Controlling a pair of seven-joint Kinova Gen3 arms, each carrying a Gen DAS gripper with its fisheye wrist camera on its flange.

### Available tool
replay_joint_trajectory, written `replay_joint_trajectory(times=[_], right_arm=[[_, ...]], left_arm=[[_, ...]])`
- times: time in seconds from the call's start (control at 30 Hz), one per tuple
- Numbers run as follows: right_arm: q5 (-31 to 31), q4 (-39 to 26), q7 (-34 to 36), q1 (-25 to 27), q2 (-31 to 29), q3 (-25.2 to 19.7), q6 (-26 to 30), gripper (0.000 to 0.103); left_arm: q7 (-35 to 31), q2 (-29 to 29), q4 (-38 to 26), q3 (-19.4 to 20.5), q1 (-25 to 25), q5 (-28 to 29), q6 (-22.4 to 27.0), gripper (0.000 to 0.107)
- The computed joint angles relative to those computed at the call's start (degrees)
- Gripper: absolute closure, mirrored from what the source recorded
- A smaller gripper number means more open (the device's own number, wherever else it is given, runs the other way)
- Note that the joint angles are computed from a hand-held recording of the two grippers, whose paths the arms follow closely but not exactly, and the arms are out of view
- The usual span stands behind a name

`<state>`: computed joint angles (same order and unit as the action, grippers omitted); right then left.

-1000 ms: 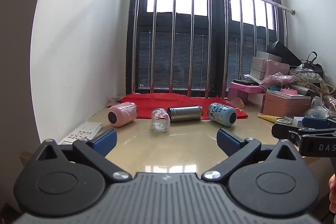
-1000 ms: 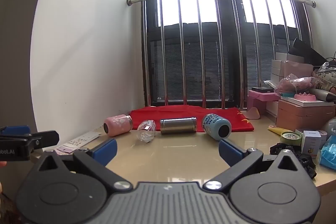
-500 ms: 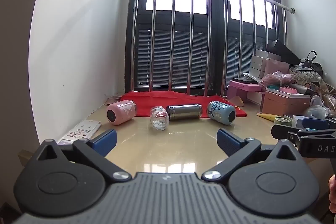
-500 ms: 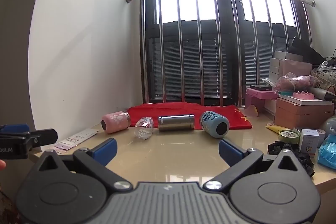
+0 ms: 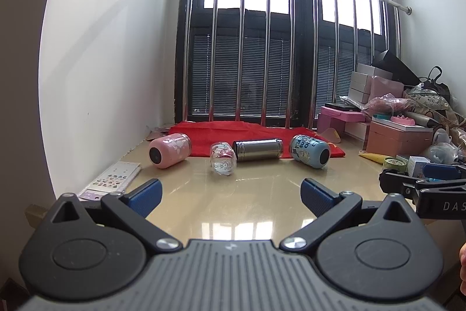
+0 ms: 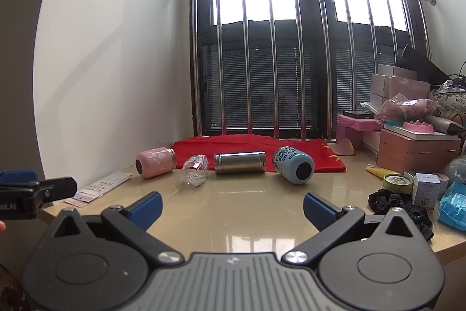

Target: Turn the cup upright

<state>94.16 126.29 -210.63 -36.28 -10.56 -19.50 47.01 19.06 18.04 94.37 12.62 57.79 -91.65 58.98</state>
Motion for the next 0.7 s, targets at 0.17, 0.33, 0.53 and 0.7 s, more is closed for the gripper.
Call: replay_joint_trajectory(times=[0.17,0.33,0.53,0.7], right_arm=[[-0.25,-0.01,0.29,0.05,-0.19,0.03,-0.17,0.0],[-0.24,-0.09,0.32,0.14,-0.13,0.05,-0.22,0.0],[-0.32,-0.11,0.43,0.18,-0.18,0.03,-0.28,0.0],[-0.22,-0.06,0.36,0.19,-0.16,0.02,-0.28,0.0]], left_arm=[[-0.38,0.18,-0.48,-0.11,-0.1,0.35,-0.1,0.004],[-0.14,0.11,-0.28,-0.23,-0.13,0.2,-0.3,0.004],[-0.2,0.12,-0.32,-0.18,-0.16,0.29,-0.28,0.004],[-0.06,0.09,-0.2,-0.24,-0.21,0.21,-0.35,0.004]])
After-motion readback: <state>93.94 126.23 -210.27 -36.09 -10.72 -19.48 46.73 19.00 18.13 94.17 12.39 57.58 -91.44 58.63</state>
